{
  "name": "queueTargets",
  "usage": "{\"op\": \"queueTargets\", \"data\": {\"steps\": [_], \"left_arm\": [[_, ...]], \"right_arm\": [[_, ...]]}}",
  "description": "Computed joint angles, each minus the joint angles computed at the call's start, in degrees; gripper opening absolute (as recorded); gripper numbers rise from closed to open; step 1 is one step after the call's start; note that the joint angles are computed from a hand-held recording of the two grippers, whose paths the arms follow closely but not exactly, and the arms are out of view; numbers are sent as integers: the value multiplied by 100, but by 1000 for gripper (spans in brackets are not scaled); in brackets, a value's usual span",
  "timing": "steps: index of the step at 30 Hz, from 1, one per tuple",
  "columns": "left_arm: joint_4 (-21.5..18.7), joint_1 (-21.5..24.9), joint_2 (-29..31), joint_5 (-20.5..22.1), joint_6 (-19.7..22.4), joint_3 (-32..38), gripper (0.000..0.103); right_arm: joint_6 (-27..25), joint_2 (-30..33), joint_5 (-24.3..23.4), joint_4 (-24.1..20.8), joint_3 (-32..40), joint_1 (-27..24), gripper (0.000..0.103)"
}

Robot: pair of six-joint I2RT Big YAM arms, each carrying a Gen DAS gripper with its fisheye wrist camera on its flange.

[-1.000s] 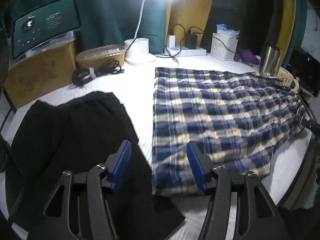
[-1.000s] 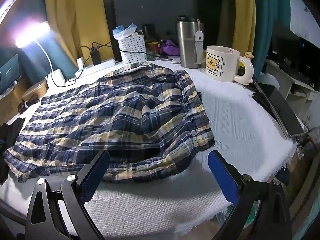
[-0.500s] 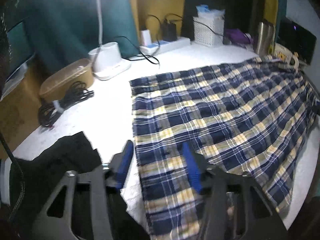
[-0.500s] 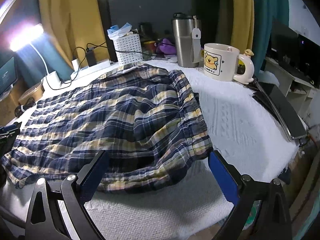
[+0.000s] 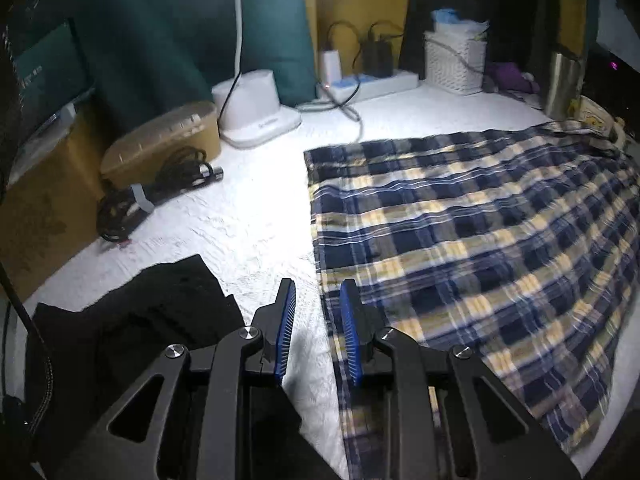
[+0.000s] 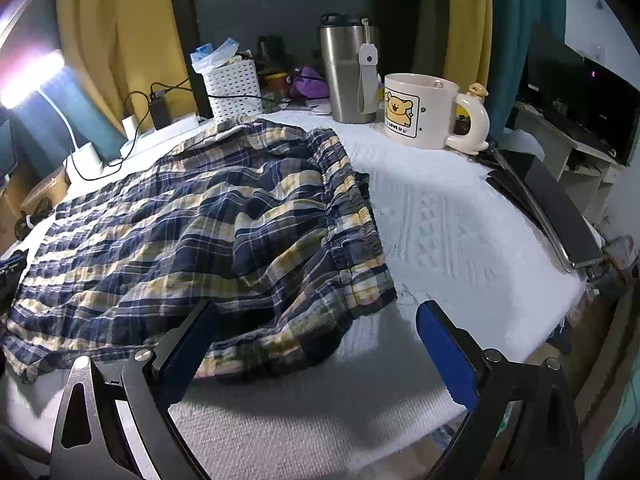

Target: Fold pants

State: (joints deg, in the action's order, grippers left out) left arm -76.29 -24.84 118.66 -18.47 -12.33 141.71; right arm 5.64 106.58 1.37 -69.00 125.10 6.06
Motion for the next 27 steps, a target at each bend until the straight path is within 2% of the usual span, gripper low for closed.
{"op": "queueTargets", "data": {"steps": [5,13,18,21,24,25,26,27], "left_arm": [[518,-142,-588,30,-66,-901,23],[911,-218,-1266,240,-601,-1904,23],[846,-168,-1447,428,-1180,-2197,23],[785,-174,-1454,440,-1318,-2215,23],[551,-169,-1328,421,-1404,-1970,24],[529,-176,-1300,405,-1429,-1890,29],[505,-183,-1276,377,-1440,-1828,39],[459,-202,-1228,310,-1474,-1714,44]], "right_arm": [[73,-126,-179,-73,-139,68,100],[249,-144,-796,-294,-225,243,102],[485,12,-948,-349,-44,242,103],[533,116,-967,-327,86,226,103],[625,266,-1085,-367,303,184,103],[617,328,-1114,-389,392,173,103],[619,389,-1154,-400,479,158,103],[637,440,-1213,-372,542,135,103]]}}
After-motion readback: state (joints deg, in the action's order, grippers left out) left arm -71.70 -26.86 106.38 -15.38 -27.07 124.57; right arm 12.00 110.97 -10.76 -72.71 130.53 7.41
